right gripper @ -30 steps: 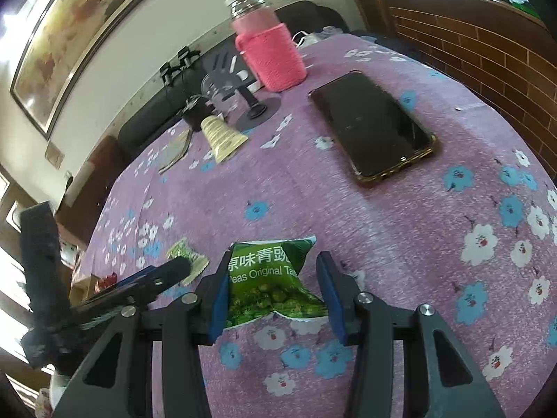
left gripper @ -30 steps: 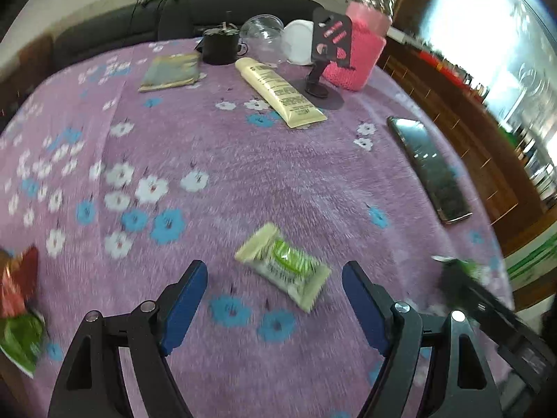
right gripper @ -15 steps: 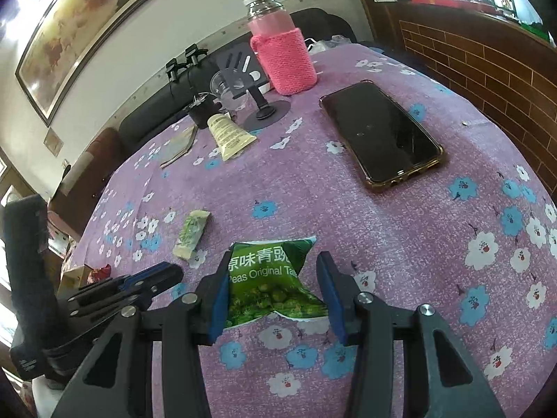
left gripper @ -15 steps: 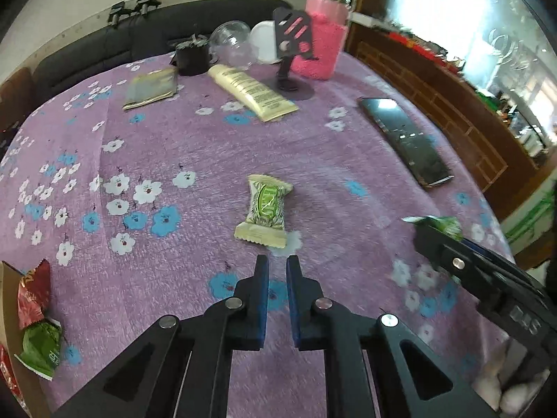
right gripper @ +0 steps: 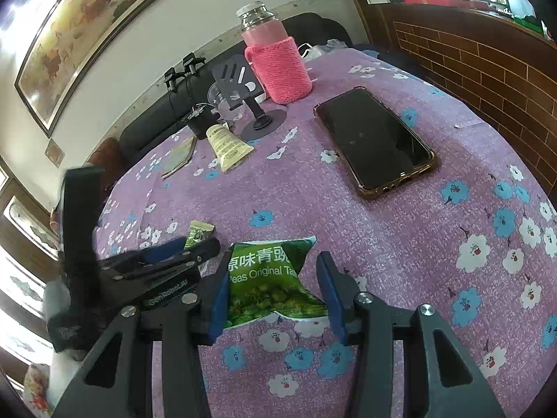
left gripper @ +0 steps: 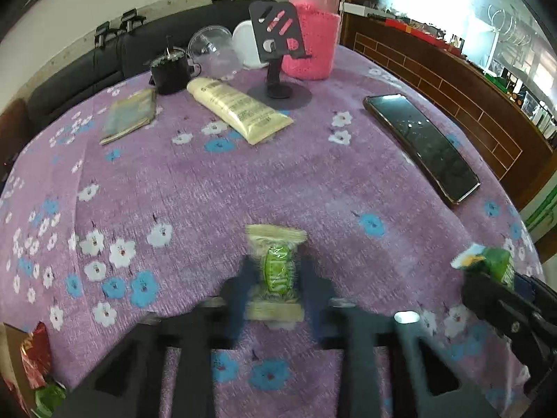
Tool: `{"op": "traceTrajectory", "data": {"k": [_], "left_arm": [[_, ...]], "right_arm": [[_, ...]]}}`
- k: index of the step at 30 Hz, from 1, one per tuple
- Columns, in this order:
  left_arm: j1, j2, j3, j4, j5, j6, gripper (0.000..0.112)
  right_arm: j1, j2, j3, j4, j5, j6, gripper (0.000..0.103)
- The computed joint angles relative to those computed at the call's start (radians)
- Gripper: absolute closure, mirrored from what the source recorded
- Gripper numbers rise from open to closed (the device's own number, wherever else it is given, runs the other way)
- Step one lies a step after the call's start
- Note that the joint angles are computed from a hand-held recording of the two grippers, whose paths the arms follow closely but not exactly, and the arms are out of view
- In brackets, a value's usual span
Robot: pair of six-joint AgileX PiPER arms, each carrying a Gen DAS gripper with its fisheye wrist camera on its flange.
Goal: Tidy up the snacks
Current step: 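Grasp the green-and-white candy with the left tool while the right tool holds the peas bag, then carry both snacks over the box and open both tools to drop them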
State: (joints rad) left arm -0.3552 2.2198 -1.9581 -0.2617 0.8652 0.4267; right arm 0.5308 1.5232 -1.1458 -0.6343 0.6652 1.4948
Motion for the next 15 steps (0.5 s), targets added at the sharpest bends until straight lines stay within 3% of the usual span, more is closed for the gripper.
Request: {"op": "traceTrajectory", "data": {"k": [7, 15], "left_arm": [[0.050, -0.174, 0.225, -0.112, -0.108, 0.128, 0.094], [0.178, -0.401, 0.474, -0.327, -0.127, 0.332, 0.094]], "right_arm": [[0.088, 0.061, -0.083, -0.088, 0.110, -0.017, 0.058], [0.224, 0.153, -0.203, -0.227, 0.303, -0.045, 0.058]]}}
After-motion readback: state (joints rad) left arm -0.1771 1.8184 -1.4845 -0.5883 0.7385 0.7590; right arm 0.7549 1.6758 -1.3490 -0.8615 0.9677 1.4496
